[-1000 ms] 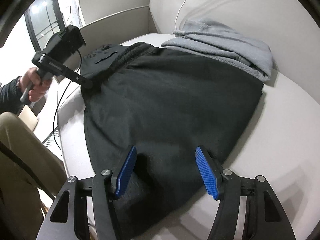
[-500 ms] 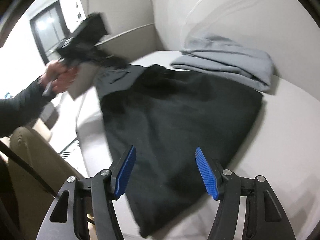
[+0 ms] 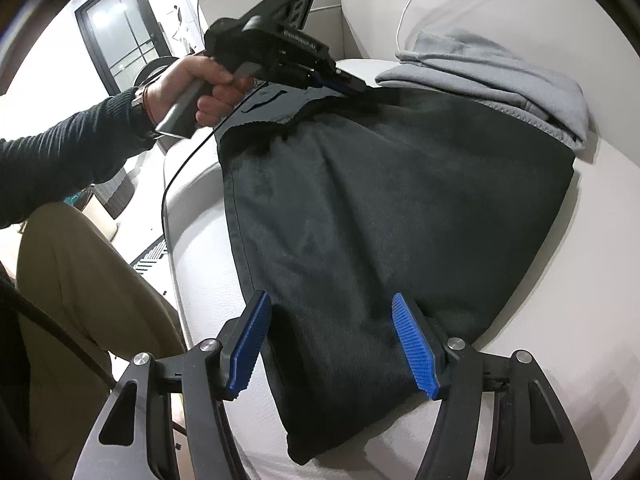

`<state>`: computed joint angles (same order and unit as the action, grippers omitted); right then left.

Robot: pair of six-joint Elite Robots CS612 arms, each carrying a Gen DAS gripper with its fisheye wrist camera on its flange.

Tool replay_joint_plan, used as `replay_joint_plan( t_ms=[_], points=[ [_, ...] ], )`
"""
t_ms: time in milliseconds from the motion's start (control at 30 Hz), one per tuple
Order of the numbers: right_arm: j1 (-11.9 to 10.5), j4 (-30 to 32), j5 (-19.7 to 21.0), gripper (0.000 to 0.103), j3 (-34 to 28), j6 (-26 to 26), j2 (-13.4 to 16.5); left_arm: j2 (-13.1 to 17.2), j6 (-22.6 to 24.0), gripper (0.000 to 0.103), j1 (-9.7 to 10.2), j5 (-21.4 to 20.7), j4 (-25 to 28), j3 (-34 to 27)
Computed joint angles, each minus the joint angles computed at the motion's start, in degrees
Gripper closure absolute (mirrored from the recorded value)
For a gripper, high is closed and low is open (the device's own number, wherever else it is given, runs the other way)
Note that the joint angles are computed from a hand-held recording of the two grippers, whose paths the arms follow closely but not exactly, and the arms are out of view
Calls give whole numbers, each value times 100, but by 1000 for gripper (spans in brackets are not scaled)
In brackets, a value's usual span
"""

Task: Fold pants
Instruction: 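Release the pants with the left gripper and smooth the folded bundle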

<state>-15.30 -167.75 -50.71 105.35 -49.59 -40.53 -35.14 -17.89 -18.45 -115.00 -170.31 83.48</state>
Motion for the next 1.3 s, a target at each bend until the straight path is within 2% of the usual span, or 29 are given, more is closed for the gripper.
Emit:
replay_joint_plan(
  t_ms=[67,167,233,267,300,333,367,400,433,500,533,600,667,767,800,900,1000,1033,1067,1133,1167,1300],
  points=[
    [-3,-64,-58,36,21,-115,6,45,13,96,20,-79,-133,27],
    [-3,38,-92,34,20,-120,-30,-50,0,97,57,-137,-223,151],
    [-69,322,130,34,-86,139,-55,-143,-127,93,162,-498,-765,379],
    [-141,314,371,34,-115,369,-38,-203,-128,88,225,-675,-1057,520],
    [-235,249,714,34,-158,683,3,-292,-86,64,282,-783,-1309,691],
    [-332,172,1050,33,-207,1025,59,-418,-47,34,337,-754,-1667,940],
    [-426,58,1346,32,-248,1397,122,-498,-42,26,367,-658,-1992,1124],
    [-520,-171,1581,31,-313,1931,218,-596,5,24,409,-512,-2479,1372],
    [-582,-371,1679,31,-379,2371,305,-658,70,24,438,-435,-2726,1518],
    [-653,-616,1570,31,-501,3081,422,-828,219,24,498,-198,-3068,1851],
    [-681,-734,1548,31,-552,3371,480,-908,188,24,539,-35,-3280,2033],
    [-716,-809,1483,31,-679,3854,587,-961,-55,23,643,-19,-3537,2213],
    [-699,-632,1408,31,-821,4041,662,-998,-314,23,774,-82,-3622,2332],
    [-611,-223,1281,31,-1012,3996,730,-1024,-745,23,954,-18,-3870,2520],
    [-550,-68,1118,32,-1072,3946,730,-1014,-872,23,999,16,-3979,2561],
    [-466,-92,1103,32,-1166,3913,763,-988,-1230,23,1132,154,-4206,2649],
    [-386,-96,1132,34,-1301,4014,850,-947,-1474,23,1282,15,-4293,2660],
    [-354,-18,1090,49,-1345,3974,864,-946,-1505,23,1303,6,-4342,2672],
    [-289,73,870,60,-1407,4031,869,-938,-1519,23,1308,18,-4416,2681],
    [-272,62,882,70,-1438,4057,871,-938,-1462,23,1278,56,-4525,2701],
    [-251,85,830,79,-1452,4014,867,-959,-1379,23,1254,92,-4538,2722],
    [-193,-443,533,89,-1328,4031,827,-1072,-1065,23,1181,271,-4493,2837]
  ],
)
